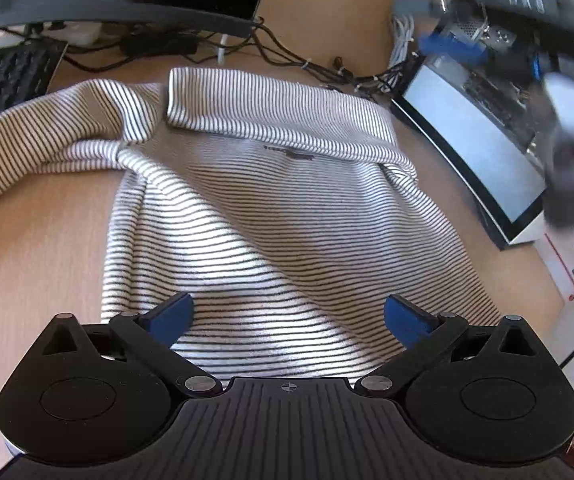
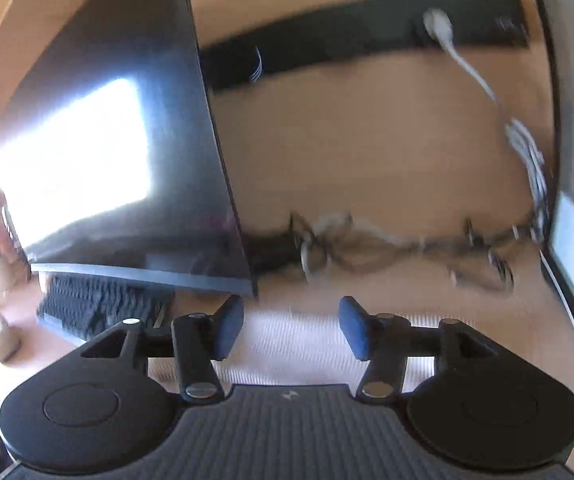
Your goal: Fold clothes
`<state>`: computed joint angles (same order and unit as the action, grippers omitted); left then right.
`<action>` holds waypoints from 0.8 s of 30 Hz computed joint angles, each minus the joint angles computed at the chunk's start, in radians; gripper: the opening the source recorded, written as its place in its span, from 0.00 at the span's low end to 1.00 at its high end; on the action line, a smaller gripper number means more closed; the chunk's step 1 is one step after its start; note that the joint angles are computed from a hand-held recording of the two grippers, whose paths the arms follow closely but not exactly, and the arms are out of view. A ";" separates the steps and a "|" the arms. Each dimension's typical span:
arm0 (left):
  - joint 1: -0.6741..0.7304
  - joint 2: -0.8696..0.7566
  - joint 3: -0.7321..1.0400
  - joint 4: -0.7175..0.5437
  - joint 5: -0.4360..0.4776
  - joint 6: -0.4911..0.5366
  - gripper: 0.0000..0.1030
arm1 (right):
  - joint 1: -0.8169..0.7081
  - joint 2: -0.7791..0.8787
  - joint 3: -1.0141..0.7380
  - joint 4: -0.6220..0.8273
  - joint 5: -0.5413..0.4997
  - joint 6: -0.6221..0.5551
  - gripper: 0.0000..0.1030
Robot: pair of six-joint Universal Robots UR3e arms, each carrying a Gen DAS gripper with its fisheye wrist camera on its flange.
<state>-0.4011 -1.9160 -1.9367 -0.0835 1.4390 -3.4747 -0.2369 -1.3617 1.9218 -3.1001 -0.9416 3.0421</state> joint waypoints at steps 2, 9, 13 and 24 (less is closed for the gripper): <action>0.002 0.072 -0.061 0.012 0.091 0.062 0.96 | -0.031 -0.058 0.122 -0.016 0.017 -0.067 0.53; 0.128 0.397 -0.291 -0.148 0.432 0.396 0.84 | -0.063 -0.108 0.316 -0.054 0.050 -0.165 0.62; 0.163 0.362 -0.380 -0.025 0.584 0.627 0.82 | -0.007 -0.045 0.294 -0.092 0.033 -0.070 0.62; 0.507 0.567 -0.249 -0.420 0.058 0.563 0.13 | 0.216 -0.027 0.108 0.020 0.003 -0.133 0.63</action>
<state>0.1055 -1.3488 -2.1861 -0.5036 1.4969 -2.9114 -0.0205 -1.3886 2.0300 -3.0801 -0.9386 2.9094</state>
